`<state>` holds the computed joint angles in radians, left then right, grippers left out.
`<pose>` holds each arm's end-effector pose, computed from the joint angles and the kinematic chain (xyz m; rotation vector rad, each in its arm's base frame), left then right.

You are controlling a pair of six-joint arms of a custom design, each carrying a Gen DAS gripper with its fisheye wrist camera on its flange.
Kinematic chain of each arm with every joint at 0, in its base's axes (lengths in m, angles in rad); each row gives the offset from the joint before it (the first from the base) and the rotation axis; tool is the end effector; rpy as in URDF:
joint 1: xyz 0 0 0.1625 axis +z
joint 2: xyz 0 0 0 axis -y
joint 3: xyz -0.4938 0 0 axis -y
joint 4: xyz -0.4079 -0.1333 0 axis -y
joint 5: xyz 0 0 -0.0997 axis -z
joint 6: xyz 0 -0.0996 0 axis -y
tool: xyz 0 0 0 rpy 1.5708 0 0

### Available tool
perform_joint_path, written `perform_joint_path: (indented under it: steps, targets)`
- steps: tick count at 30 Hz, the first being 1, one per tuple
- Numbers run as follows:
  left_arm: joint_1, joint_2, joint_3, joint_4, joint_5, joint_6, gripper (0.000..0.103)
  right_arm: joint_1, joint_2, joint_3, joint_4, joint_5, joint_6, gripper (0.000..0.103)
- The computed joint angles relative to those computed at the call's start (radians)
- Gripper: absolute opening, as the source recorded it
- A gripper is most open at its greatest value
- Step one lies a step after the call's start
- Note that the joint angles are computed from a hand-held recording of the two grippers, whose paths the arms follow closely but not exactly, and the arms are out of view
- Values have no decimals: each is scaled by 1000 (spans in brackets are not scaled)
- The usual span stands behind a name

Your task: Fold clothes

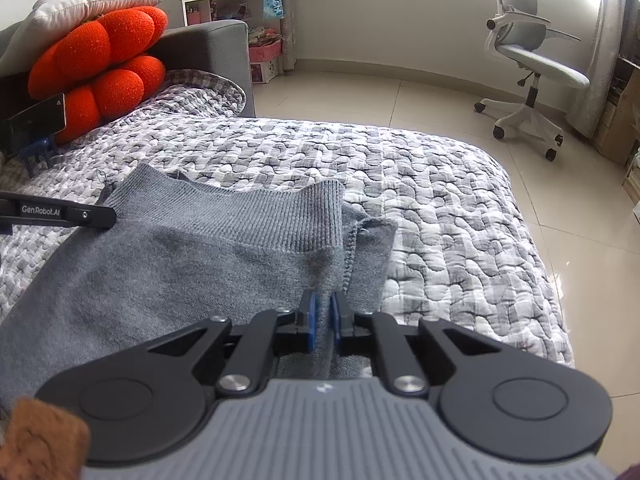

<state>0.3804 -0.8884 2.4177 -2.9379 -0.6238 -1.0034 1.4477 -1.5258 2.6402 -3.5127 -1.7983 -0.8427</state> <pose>-0.3080 -0.3538 0.0647 0.3220 2.3689 -1.0004 0.0681 -0.3519 0.2974 0.7452 -2.3289 0.8202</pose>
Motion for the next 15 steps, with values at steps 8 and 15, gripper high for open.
perform_joint_path:
  steps: [8, 15]
  targets:
    - [-5, -1, 2, -34, 16, 17, 5, 26, 35, 14, -109, -14, -20, 5]
    - [5, 5, -15, 51, 15, -13, 8, 33, 74, 10, -138, -65, -26, 5]
